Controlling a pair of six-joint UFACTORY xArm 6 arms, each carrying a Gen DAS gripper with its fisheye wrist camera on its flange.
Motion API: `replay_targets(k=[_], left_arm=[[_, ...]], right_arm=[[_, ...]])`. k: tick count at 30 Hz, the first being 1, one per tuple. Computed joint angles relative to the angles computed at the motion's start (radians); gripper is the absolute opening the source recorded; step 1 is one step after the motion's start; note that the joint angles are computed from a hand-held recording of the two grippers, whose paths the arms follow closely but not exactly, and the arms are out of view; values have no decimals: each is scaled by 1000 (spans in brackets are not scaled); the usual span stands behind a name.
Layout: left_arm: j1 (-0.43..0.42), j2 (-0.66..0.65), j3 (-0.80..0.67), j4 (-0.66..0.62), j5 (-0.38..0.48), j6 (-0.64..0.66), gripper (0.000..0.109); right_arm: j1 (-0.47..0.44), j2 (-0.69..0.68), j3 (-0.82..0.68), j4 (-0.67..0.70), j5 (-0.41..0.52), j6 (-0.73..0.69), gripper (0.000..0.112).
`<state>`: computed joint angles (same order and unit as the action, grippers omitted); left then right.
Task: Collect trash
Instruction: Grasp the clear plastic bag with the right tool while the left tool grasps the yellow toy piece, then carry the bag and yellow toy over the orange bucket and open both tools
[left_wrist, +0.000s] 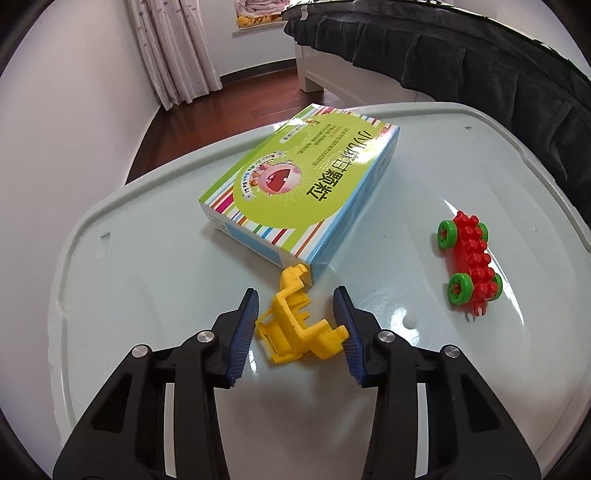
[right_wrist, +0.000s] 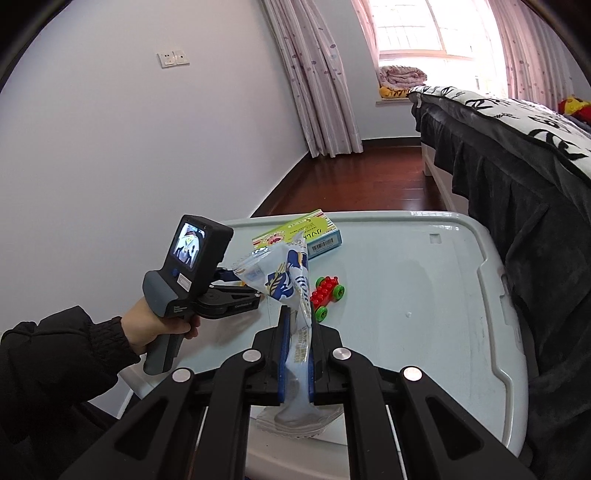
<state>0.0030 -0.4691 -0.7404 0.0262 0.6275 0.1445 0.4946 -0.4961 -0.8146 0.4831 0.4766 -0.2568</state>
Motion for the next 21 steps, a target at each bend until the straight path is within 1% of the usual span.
replay_targets(k=[5,8,11,14,19,20,21], left_arm=[[1,-12,1,10,16,-24,41],[7,-64,22,3,17,-34,41],[4,-141,36,-13,46,-30,41],[1,-253,56,-35,103,-23,40],[-19,-462,85,-45,248,-43,40],[-23,-527,93,-52,297,-53,40],[-31,-563,99,-50,323,-64,40]], right_arm=[[8,-18,13,-8,-12,10,7],[9,-20,9,2,-16,-5,7],[25,-42,15,11,-26,-11,7],[40,-66,18,15,-28,-19,7],[88,-129,35,14,-26,-13,7],[102,-151,46,15,-25,-12,7],[116,-175,59,17,-26,-13,7]])
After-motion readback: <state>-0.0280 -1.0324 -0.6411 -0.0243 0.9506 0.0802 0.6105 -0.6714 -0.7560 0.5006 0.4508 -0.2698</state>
